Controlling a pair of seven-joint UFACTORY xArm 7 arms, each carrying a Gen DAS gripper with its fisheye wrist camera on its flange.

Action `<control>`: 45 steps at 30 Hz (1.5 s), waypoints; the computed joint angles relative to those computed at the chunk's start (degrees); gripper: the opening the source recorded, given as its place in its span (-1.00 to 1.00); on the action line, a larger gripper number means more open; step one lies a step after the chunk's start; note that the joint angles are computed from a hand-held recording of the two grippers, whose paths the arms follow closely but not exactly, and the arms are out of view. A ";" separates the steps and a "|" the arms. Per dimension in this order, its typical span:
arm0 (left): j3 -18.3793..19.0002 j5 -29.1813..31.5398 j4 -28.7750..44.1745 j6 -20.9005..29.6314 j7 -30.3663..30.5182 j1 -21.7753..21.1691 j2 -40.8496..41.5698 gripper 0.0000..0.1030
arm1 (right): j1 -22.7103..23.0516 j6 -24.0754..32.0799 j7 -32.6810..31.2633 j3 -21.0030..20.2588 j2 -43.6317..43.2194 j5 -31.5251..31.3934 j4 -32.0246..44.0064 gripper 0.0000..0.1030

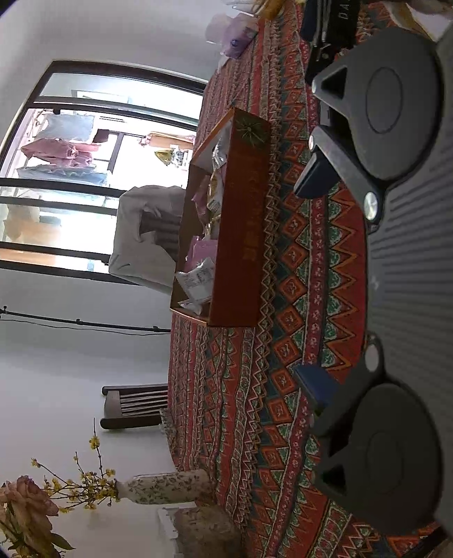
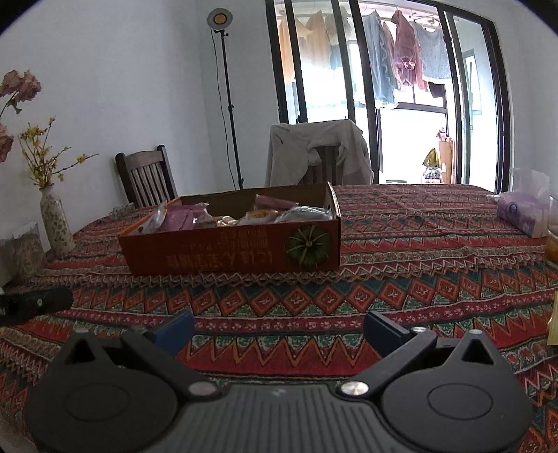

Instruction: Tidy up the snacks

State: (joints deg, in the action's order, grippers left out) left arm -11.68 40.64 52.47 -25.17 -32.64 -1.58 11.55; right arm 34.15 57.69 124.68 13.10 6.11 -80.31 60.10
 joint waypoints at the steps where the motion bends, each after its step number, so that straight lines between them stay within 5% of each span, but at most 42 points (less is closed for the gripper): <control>1: -0.14 0.52 -0.03 0.18 -0.15 0.14 0.04 1.00 | 0.01 -0.05 0.01 0.01 0.04 0.00 0.01 1.00; 45: -0.52 0.86 -0.29 -0.36 1.51 -0.31 0.63 1.00 | 0.29 -0.27 -0.18 -0.25 0.57 0.27 0.42 1.00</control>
State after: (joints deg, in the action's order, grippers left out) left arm -12.20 41.50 52.18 -25.53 -31.12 -1.89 12.18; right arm 34.44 57.42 124.50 12.85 6.68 -80.04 60.52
